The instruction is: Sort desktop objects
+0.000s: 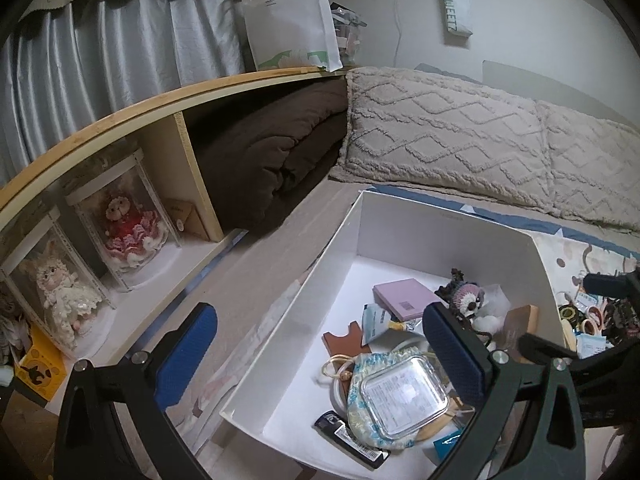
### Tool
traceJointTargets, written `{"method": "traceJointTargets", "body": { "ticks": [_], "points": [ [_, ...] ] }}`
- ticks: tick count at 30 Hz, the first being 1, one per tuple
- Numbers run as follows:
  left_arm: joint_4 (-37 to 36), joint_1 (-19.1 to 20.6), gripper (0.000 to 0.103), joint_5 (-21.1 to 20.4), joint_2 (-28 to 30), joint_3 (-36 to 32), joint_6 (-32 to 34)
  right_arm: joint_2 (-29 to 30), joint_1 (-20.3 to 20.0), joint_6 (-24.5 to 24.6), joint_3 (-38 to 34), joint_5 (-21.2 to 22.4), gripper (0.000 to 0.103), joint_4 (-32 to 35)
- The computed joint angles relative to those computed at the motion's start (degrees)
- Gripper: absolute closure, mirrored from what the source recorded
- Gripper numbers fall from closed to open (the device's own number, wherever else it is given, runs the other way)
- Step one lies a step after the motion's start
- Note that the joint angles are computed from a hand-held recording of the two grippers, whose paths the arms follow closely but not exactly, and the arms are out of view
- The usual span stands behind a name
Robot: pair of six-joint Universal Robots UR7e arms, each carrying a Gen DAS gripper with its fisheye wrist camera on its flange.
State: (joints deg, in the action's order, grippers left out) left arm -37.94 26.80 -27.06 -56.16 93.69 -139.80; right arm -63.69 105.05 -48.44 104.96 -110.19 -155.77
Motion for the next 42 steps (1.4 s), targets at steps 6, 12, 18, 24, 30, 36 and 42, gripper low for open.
{"method": "traceJointTargets", "body": {
  "ticks": [6,12,18,24,30,36,42],
  "points": [
    [0.6,-0.4,0.000,-0.2,1.4,-0.9,-1.4,-2.7,-0.8,-2.9,2.4,0.7,0.000,-3.1],
    [0.3,-0.6,0.000,-0.1,3.3,-2.2,0.1,-5.7,-2.3,-2.9,3.4,2.7,0.000,-1.4],
    [0.5,-1.3,0.000,-0.4,4.7,-2.9,-0.7,-8.7,-3.4,-2.8,4.4,4.8,0.000,-0.4],
    [2.4,-3.0,0.000,-0.2,6.2,-4.0,-2.3,-11.9,-4.7,-3.8,5.7,6.8,0.000,0.0],
    [4.6,-4.8,0.000,1.0,7.4,-5.0,-4.1,-15.2,-7.0,-4.7,7.0,9.4,0.000,0.7],
    [4.7,-6.3,0.000,1.5,8.4,-4.9,-5.0,-18.8,-9.3,-7.0,9.2,12.6,0.000,-1.3],
    [3.9,-7.1,0.000,0.4,10.0,-4.5,-6.0,-23.0,-11.7,-9.0,11.6,16.7,0.000,-0.9]
  ]
}}
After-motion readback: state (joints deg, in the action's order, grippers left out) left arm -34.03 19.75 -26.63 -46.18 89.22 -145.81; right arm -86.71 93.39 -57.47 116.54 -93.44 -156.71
